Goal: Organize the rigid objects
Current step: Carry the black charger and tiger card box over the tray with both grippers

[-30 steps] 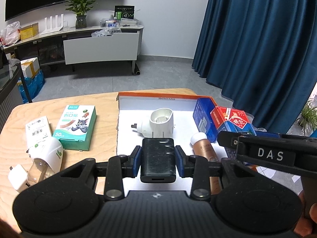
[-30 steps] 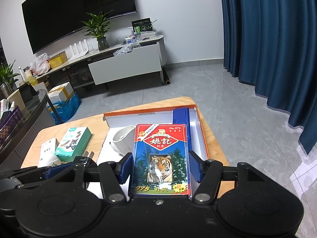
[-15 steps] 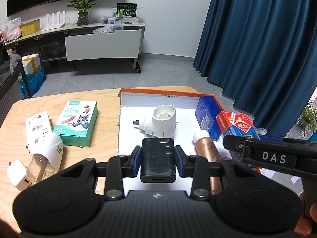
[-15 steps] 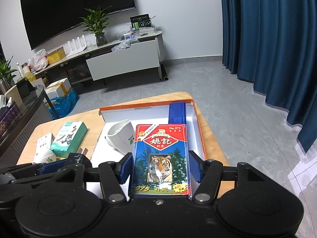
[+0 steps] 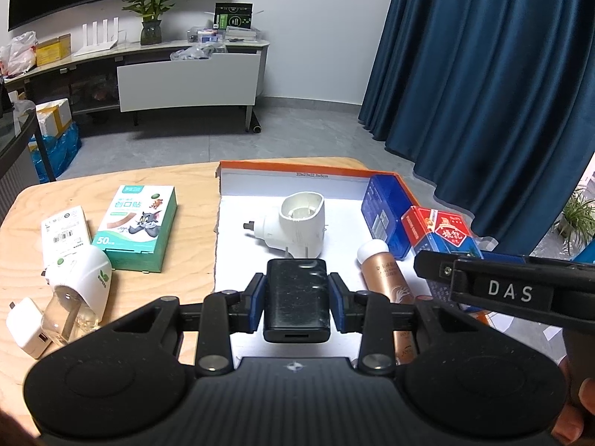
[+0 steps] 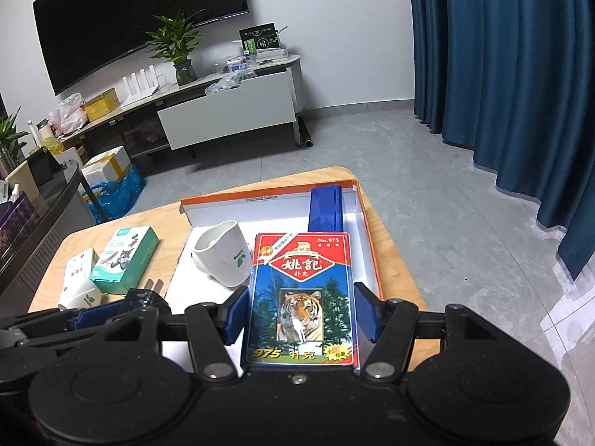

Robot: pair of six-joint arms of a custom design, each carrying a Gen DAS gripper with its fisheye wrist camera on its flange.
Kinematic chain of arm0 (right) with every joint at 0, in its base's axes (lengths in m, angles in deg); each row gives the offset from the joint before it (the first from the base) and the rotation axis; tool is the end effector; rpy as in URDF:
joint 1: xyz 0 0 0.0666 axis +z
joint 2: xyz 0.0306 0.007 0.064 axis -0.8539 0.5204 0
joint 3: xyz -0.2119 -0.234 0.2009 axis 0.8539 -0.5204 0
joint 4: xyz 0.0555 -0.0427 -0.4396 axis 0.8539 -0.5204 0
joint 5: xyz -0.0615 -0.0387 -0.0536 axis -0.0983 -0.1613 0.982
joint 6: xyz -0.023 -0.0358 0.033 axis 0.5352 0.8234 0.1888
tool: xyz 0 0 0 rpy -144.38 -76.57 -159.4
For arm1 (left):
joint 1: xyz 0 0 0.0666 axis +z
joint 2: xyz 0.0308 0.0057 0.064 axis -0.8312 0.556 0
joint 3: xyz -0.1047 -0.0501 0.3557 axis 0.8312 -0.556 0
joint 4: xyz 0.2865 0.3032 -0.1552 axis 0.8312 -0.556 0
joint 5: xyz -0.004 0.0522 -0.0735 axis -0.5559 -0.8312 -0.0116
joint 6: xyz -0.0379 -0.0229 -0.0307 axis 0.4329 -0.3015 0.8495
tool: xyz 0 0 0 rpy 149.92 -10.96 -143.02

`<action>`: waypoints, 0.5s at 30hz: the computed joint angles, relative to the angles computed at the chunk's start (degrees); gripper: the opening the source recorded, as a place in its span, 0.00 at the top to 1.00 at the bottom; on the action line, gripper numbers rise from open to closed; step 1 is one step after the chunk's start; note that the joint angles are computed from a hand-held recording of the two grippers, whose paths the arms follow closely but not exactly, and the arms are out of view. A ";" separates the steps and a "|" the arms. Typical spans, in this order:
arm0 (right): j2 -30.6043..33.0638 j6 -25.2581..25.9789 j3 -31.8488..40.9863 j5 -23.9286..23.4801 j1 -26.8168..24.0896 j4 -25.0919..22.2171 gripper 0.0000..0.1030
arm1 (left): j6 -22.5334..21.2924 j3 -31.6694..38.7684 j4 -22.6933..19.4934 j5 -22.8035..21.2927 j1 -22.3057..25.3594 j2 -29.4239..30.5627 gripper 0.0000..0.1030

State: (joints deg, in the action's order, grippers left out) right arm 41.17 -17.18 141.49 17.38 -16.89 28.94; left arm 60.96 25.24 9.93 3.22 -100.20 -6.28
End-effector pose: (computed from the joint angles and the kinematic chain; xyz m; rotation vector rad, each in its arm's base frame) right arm 0.3333 0.2838 0.4878 -0.1757 2.2484 0.3232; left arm 0.2892 -0.2560 0.4778 -0.1158 2.2810 -0.1418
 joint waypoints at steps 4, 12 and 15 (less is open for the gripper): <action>-0.13 -0.04 -0.05 -0.22 -0.02 -0.01 0.31 | -0.04 -0.04 0.11 0.27 0.15 0.09 0.64; 0.09 0.49 0.16 -0.76 -0.30 -0.42 0.31 | 0.00 -0.08 0.14 0.53 0.25 0.14 0.64; 0.33 0.59 0.43 -0.74 -0.15 -0.51 0.31 | -0.13 -0.12 0.30 0.75 0.30 0.18 0.64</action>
